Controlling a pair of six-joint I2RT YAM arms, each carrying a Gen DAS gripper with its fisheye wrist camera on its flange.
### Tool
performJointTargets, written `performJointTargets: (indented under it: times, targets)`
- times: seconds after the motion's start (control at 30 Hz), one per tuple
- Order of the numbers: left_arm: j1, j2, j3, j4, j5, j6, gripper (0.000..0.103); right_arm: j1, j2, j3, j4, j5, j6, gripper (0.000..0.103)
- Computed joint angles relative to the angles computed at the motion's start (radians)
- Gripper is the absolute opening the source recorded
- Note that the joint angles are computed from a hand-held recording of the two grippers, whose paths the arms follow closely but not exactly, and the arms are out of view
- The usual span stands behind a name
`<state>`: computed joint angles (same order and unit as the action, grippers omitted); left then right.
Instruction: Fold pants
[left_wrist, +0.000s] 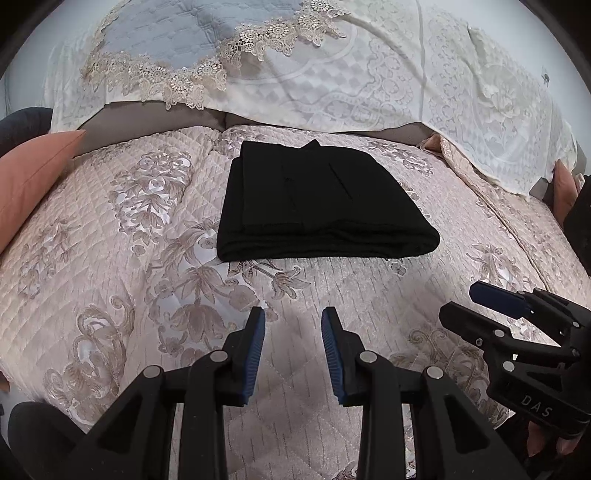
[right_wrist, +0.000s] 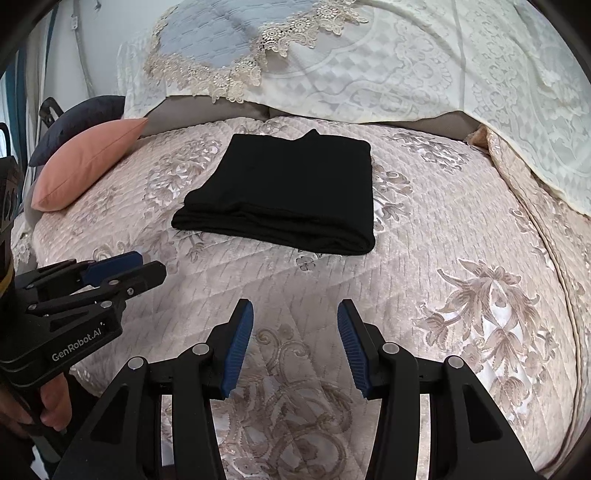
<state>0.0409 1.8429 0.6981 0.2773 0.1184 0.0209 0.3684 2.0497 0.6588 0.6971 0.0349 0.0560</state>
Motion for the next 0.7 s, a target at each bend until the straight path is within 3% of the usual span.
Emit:
performJointTargets:
  times: [0.7]
  targets:
    - [0.009, -0.002, -0.013, 0.001, 0.008, -0.004, 0.034, 0.025, -0.003, 0.006, -0.015, 0.014, -0.006, 0.048]
